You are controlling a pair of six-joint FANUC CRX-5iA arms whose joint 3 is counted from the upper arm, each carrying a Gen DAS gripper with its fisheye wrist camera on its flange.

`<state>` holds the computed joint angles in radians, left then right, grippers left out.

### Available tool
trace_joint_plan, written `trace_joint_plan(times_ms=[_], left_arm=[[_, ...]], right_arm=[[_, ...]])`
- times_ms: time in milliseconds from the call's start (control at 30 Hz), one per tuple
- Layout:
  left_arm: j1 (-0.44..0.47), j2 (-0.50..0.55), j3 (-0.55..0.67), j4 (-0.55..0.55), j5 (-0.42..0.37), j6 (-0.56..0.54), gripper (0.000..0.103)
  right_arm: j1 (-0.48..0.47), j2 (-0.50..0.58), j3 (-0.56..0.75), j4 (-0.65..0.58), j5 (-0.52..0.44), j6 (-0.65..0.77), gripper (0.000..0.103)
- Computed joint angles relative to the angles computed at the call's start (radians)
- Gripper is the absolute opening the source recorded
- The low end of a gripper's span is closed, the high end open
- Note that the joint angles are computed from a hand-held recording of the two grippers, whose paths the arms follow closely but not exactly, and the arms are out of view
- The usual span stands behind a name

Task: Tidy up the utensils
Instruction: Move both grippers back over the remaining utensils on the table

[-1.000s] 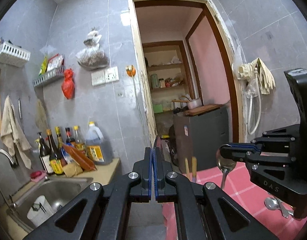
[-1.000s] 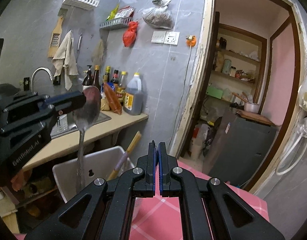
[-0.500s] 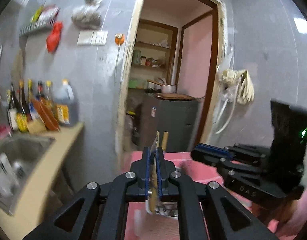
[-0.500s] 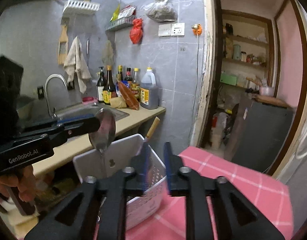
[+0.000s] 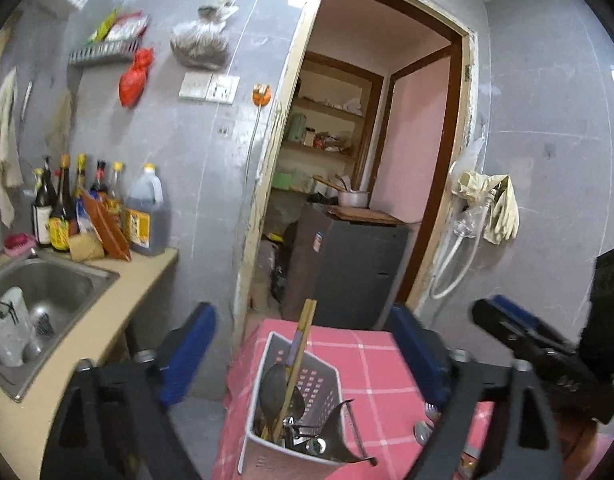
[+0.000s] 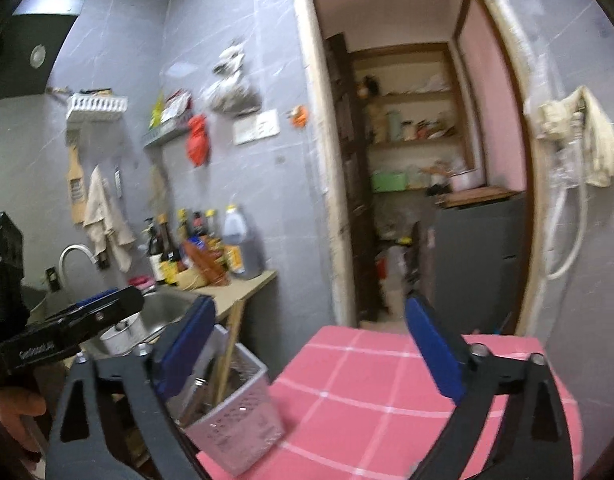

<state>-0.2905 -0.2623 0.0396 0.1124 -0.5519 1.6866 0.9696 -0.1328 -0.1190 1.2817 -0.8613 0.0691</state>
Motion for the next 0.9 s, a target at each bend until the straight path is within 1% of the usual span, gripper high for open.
trace_joint_plan(times_ms=[67,233,267,300,433,500,600,667,800,900], left_arm=[[-0.054,0.006,0.044,-0.142,-0.022,0.114,0.103],[-0.199,0.019,0.116,-0.412,-0.092,0.32,0.103],[-0.219,0.021,0.124,-0.442,-0.101,0.34,0.103],[-0.256,0.021,0.131,-0.5,-0.11,0.382,0.103],[-0.354,0.02,0.136,-0.628,-0.131,0.49,0.103],[-0.409,0.028,0.143,-0.691,-0.161,0.549,0.103],[-0.453,0.041,0.148,-0.714,-0.192,0.584,0.103],[-0.461,0.052,0.142,-0.685,-0.194,0.573,0.103],[-0.458,0.087,0.134,-0.587,-0.195,0.484,0.103],[-0.455,0.115,0.134,-0.537,-0.198,0.433,0.103]], right_arm=[[0.015,-0.029,-0.029,0.028,-0.055,-0.014,0.102],[0.061,-0.082,-0.068,0.033,-0.183,0.012,0.102],[0.07,-0.092,-0.074,0.031,-0.201,0.016,0.102],[0.082,-0.112,-0.095,0.03,-0.226,0.017,0.102],[0.129,-0.172,-0.148,0.01,-0.314,0.033,0.102],[0.149,-0.203,-0.172,-0.015,-0.353,0.046,0.102],[0.168,-0.239,-0.199,-0.061,-0.4,0.061,0.102],[0.173,-0.262,-0.219,-0.093,-0.423,0.068,0.102],[0.159,-0.298,-0.253,-0.167,-0.439,0.089,0.102],[0.145,-0.324,-0.288,-0.214,-0.437,0.085,0.102]])
